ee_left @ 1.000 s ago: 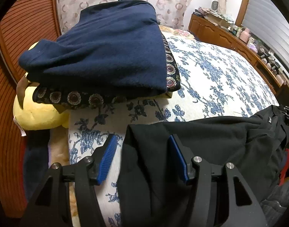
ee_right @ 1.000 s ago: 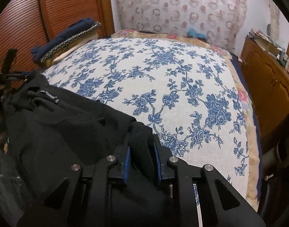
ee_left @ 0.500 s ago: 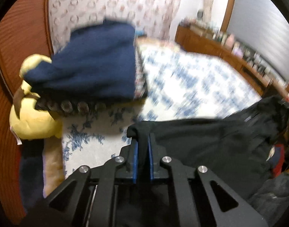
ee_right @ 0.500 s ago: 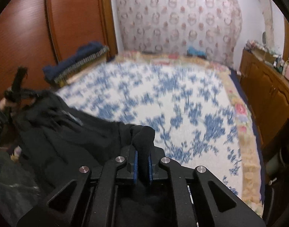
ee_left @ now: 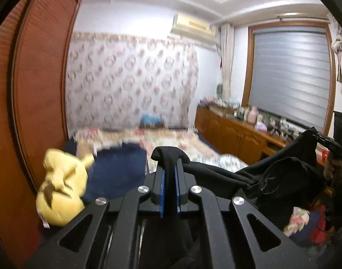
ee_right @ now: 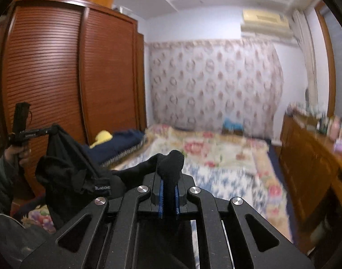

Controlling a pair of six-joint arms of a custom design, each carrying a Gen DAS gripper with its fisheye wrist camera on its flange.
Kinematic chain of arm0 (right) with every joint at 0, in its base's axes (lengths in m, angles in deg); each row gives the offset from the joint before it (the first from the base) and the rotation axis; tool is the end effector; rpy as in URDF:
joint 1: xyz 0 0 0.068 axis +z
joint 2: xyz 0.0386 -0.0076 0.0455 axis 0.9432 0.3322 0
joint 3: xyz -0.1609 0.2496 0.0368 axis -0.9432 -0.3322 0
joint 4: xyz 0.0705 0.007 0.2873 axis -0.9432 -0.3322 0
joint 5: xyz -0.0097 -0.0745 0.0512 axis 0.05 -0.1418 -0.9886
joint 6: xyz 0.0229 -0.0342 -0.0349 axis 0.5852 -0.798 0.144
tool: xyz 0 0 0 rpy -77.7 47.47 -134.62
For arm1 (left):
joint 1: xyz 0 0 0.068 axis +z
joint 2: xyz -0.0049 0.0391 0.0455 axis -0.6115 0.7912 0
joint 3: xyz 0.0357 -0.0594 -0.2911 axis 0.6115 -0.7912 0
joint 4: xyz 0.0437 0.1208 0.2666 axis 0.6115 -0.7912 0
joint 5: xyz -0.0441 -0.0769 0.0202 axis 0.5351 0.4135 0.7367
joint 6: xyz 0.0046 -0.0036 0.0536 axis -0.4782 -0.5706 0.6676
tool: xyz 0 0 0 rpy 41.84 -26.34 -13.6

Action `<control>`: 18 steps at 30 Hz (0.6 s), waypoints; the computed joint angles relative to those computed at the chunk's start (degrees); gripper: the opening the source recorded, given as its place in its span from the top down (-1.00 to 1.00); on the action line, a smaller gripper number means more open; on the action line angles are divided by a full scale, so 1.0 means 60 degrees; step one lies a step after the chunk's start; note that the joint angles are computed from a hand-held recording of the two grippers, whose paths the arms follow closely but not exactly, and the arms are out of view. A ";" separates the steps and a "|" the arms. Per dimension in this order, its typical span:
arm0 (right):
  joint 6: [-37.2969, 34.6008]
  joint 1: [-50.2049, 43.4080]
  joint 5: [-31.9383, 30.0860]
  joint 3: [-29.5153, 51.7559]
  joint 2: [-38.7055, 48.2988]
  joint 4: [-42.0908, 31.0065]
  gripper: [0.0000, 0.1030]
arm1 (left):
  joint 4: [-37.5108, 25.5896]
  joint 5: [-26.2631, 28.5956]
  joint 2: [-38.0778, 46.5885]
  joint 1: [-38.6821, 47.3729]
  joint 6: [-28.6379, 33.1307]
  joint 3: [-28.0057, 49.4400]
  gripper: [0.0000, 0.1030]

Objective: Fold small clothes
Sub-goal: 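Raise the black T-shirt high with both grippers, letting it hang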

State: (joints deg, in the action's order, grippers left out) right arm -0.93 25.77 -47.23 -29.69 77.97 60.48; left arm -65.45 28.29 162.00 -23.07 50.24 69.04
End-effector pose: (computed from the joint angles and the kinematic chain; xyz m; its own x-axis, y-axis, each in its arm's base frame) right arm 0.2599 -0.2132 0.2447 -0.2153 -0.1872 -0.9584 -0.4292 0.8997 -0.0793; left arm 0.2899 0.0534 0.2342 -0.3136 -0.0084 -0.9495 0.3783 0.9161 -0.1330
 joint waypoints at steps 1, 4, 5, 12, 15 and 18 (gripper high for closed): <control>0.0239 -0.0056 -0.0031 0.0019 -0.0262 0.0246 0.92 | 0.0024 0.0005 -0.0112 0.0039 -0.0092 0.0101 0.90; 0.0925 -0.0200 -0.0116 0.0284 -0.0696 0.0747 0.92 | 0.0128 0.0021 -0.0400 0.0165 -0.0436 0.0543 0.90; 0.1246 -0.0269 -0.0111 0.0370 -0.0829 0.1071 0.92 | 0.0176 -0.0054 -0.0483 0.0148 -0.0510 0.0642 0.90; 0.3323 -0.0936 0.0096 0.1023 -0.0909 0.3104 0.92 | 0.0638 0.0097 -0.0537 0.0023 -0.0938 0.1065 0.90; 0.3960 -0.1487 -0.0111 0.1314 -0.0727 0.3732 0.92 | 0.0806 0.0090 -0.0404 -0.0244 -0.0932 0.1178 0.90; 0.4525 -0.1981 -0.0314 0.1410 -0.0666 0.4350 0.92 | 0.0883 0.0165 -0.0391 -0.0494 -0.0957 0.1180 0.90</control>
